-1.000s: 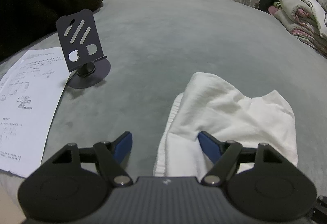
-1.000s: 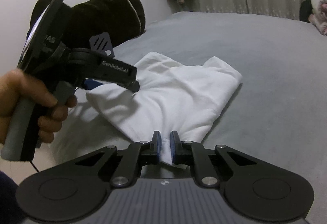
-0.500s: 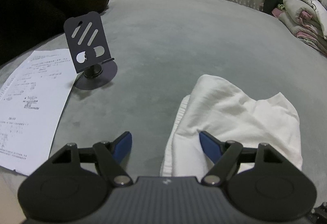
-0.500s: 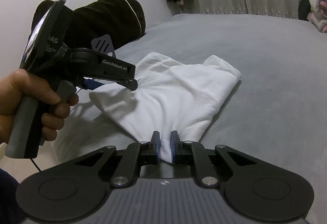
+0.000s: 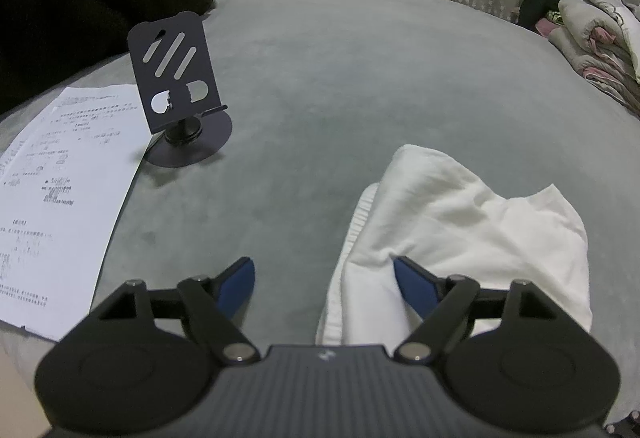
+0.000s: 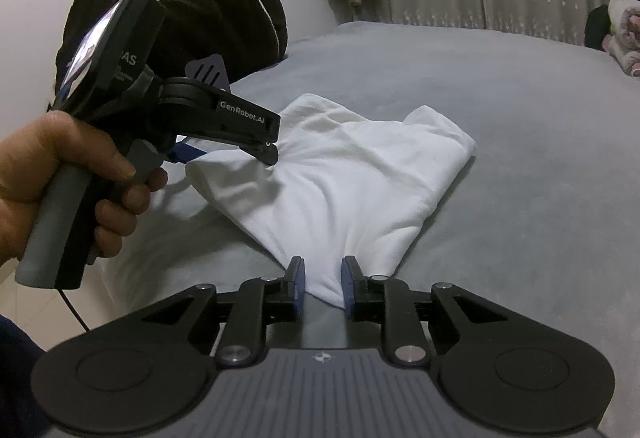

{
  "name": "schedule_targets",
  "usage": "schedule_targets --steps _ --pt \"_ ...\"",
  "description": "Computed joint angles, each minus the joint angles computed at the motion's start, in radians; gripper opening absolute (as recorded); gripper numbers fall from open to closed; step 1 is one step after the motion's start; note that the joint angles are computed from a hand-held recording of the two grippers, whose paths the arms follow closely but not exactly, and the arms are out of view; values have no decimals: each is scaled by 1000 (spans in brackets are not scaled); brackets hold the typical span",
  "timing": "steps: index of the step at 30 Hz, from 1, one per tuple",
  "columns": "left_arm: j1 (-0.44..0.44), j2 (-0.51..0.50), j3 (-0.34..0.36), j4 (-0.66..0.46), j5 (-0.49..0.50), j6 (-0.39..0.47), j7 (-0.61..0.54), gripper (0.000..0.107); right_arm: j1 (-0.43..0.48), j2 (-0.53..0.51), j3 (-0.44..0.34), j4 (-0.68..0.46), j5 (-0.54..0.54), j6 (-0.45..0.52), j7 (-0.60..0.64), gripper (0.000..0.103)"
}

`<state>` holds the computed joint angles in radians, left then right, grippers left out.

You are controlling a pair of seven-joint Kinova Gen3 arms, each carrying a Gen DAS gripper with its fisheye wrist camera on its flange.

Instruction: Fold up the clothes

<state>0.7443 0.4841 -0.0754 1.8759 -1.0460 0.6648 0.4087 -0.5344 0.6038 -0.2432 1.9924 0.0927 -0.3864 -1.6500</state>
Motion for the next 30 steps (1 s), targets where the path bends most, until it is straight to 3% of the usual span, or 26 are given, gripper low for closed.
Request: schedule_targets --steps 8,13,15,17,23,28,30 --pt "-5 -6 1 9 -10 -13 5 79 28 -1 -29 20 10 -39 -36 31" --pt "-5 -22 -16 49 -72 -84 42 59 119 -7 -94 24 79 -49 -145 31" --pt "-4 -31 -27 73 -116 -129 76 43 154 -10 -115 22 109 -47 -197 31" --pt "-5 -40 -39 95 -165 -175 125 33 179 -13 -125 21 134 -39 -241 31" --pt "-25 -52 -32 113 -200 -212 189 33 312 27 -202 22 242 -61 -435 33" --pt "-42 -54 -30 118 -210 -236 212 34 397 79 -256 12 337 -98 -614 39" --pt "-43 -55 -33 120 -214 -243 221 34 419 99 -275 -2 387 -100 -674 48"
